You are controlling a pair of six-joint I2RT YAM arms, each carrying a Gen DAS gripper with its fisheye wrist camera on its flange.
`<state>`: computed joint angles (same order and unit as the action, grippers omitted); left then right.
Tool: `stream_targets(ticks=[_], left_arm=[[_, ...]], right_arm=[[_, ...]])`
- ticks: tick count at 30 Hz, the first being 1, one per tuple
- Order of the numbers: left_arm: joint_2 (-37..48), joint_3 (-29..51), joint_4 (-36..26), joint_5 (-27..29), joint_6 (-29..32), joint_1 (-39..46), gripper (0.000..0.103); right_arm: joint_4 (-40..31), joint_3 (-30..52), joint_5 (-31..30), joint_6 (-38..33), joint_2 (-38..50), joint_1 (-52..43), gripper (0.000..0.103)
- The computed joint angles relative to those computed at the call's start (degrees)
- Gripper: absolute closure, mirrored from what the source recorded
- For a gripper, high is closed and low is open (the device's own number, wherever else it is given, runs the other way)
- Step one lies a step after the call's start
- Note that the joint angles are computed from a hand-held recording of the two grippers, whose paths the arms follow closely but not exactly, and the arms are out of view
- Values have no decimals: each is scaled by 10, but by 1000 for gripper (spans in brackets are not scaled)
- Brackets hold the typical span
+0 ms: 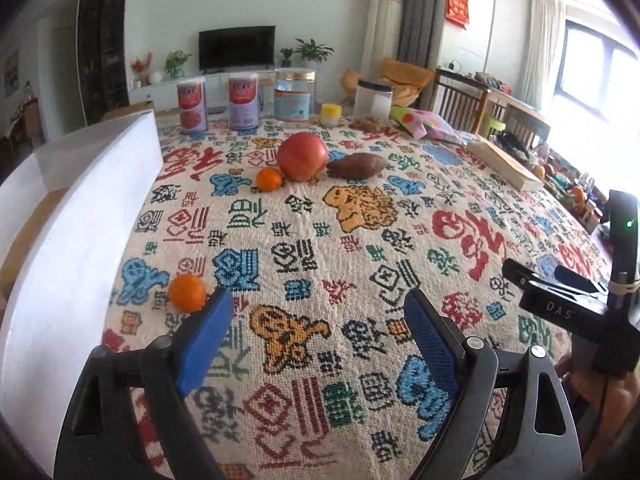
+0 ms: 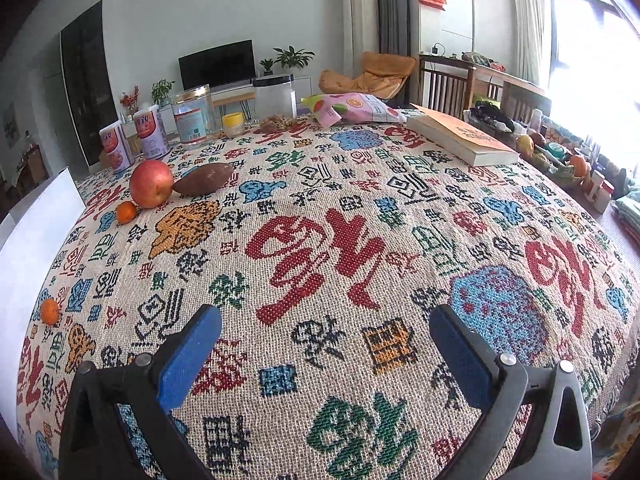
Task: Organize fruits
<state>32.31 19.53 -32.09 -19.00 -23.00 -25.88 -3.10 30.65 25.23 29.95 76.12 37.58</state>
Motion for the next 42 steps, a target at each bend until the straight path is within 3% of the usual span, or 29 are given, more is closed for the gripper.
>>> stream_targets(ticks=[4, 13, 42], left_arm=[[62, -35, 59, 39, 10, 65, 15], [100, -60, 113, 100, 29, 125, 15], [139, -50, 122, 60, 13, 86, 13]], right_arm=[[-21, 18, -17, 17, 37, -22, 0], [-50, 55, -33, 27, 116, -28, 0], [-57, 55, -30, 29, 114, -25, 0]])
